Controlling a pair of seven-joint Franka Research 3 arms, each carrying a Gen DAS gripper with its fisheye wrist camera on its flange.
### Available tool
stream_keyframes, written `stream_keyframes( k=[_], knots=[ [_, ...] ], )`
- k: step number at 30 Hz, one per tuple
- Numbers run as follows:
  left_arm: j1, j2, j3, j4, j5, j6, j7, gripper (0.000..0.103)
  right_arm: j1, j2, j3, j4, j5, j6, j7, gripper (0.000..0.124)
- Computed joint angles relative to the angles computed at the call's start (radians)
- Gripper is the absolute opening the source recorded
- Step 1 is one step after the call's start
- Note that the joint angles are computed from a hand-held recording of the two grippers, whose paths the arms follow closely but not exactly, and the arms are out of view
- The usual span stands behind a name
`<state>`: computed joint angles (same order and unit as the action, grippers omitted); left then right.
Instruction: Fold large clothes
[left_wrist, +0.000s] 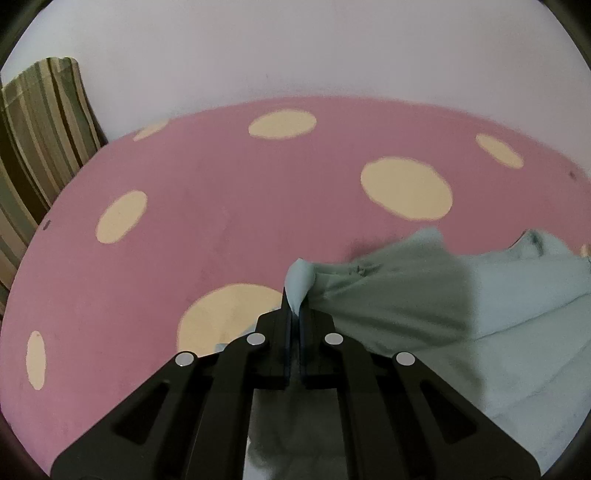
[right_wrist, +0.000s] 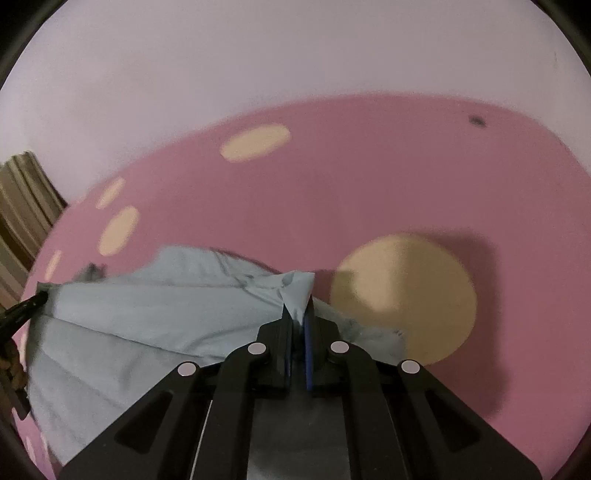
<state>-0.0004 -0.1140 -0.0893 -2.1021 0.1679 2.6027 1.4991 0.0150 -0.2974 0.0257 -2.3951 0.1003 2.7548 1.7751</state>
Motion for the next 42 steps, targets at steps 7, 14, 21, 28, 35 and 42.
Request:
stream_keyframes(
  k=[7, 14, 21, 28, 35, 42],
  knots=[
    [0.012, 0.032, -0.021, -0.059, 0.179, 0.084, -0.130, 0.003, -0.015, 0.045, 0.025, -0.034, -0.063, 0.079, 0.047, 0.004],
    [0.023, 0.033, -0.017, -0.099, 0.236, 0.170, -0.236, 0.003, -0.007, 0.048, 0.019, -0.054, -0.052, 0.133, 0.045, 0.005],
    [0.039, -0.001, -0.034, -0.037, 0.405, -0.016, -0.401, 0.075, -0.035, 0.018, 0.050, -0.011, -0.113, 0.023, 0.083, 0.025],
    [-0.032, -0.155, 0.001, -0.104, 0.117, 0.007, -0.236, 0.081, -0.032, -0.088, 0.128, -0.008, -0.229, 0.024, 0.236, 0.050],
    [-0.114, -0.115, -0.040, -0.107, -0.042, 0.009, -0.191, 0.081, 0.011, 0.032, 0.201, 0.093, -0.314, -0.008, 0.342, 0.050],
    [-0.091, -0.026, -0.060, -0.126, 0.064, 0.085, -0.296, 0.084, 0.057, 0.126, 0.163, 0.087, -0.450, 0.013, 0.457, 0.053]
  ],
)
